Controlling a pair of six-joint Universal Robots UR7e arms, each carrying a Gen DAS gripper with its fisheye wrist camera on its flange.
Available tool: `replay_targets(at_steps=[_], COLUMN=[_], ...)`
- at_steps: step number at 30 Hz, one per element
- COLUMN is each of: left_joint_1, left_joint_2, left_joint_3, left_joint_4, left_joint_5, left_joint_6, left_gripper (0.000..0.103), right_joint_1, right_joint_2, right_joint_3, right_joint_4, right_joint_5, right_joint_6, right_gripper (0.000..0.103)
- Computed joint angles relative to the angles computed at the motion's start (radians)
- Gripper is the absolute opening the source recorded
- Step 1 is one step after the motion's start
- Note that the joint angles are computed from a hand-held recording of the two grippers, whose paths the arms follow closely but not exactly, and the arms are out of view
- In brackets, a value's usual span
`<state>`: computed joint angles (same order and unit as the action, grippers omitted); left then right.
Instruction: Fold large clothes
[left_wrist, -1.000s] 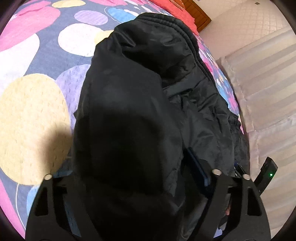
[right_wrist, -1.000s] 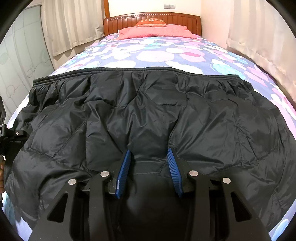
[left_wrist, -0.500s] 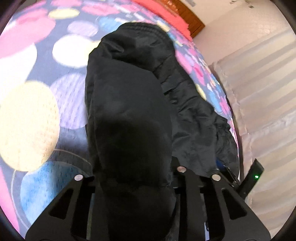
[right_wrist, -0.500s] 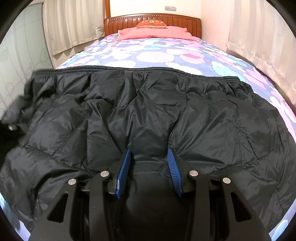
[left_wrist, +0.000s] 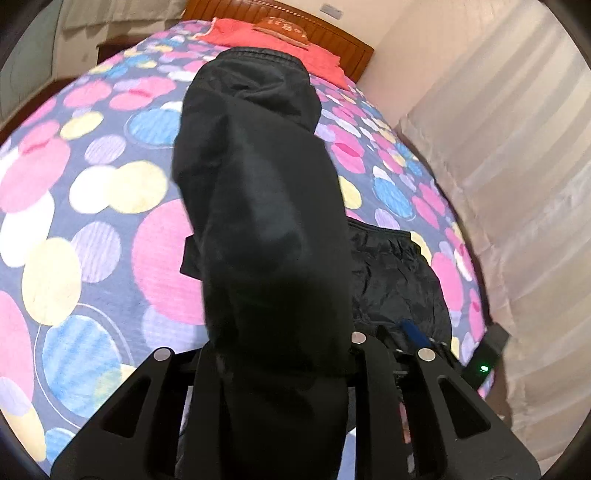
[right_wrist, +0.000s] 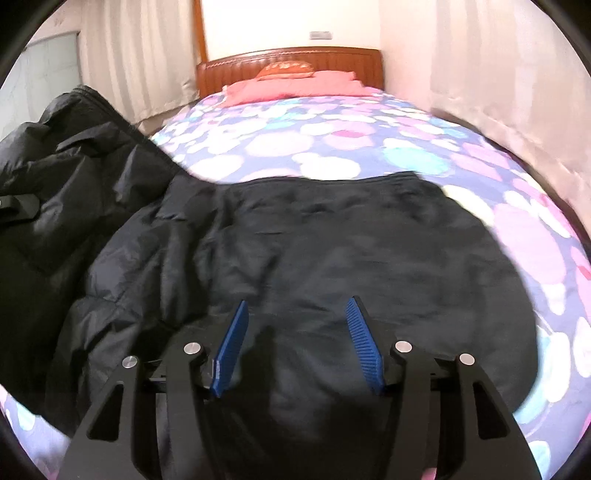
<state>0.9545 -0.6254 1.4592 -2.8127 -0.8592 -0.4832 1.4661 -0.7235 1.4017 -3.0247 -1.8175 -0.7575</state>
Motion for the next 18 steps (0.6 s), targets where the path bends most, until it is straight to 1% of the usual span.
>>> replay_targets(at_steps=[5,8,9,14,18], left_joint_1=[-0.034,-0.043,-0.045,-0.042,-0.030], left_joint_2=[0.103,0.181,0.213,0.347,0.406], left_joint_3=[-0.137,-0.233,-0.274,-0.439,-0.505], left_joint_4=[0.097,0.134,0.147,0.200,0.214], left_joint_5=[0.030,0.016,0.013,-0.020,-0.053], left_joint_6=[-0.006,-0.019,-0.022,-0.031,-0.047], left_gripper=[0.020,0.020,0.020,0.020,0.020], right_joint_1=[-0.046,-0.068,-0.073,-0.102,-0.117], right_joint_2=[-0.037,-0.045,-0.057,-0.066,-0.070], right_joint_3=[-0.032,-0.062,-0.047,-0.066,-0.073], right_joint_4=[0.025,0.037,0.025,0.024,0.029], right_joint_5=[0.011,0.009,0.009,-0.001,-0.006], right_joint_6=[0.025,0.039,0.041,0.046,0.047], right_gripper=[0.056,0.056,0.056,0.056,0.056])
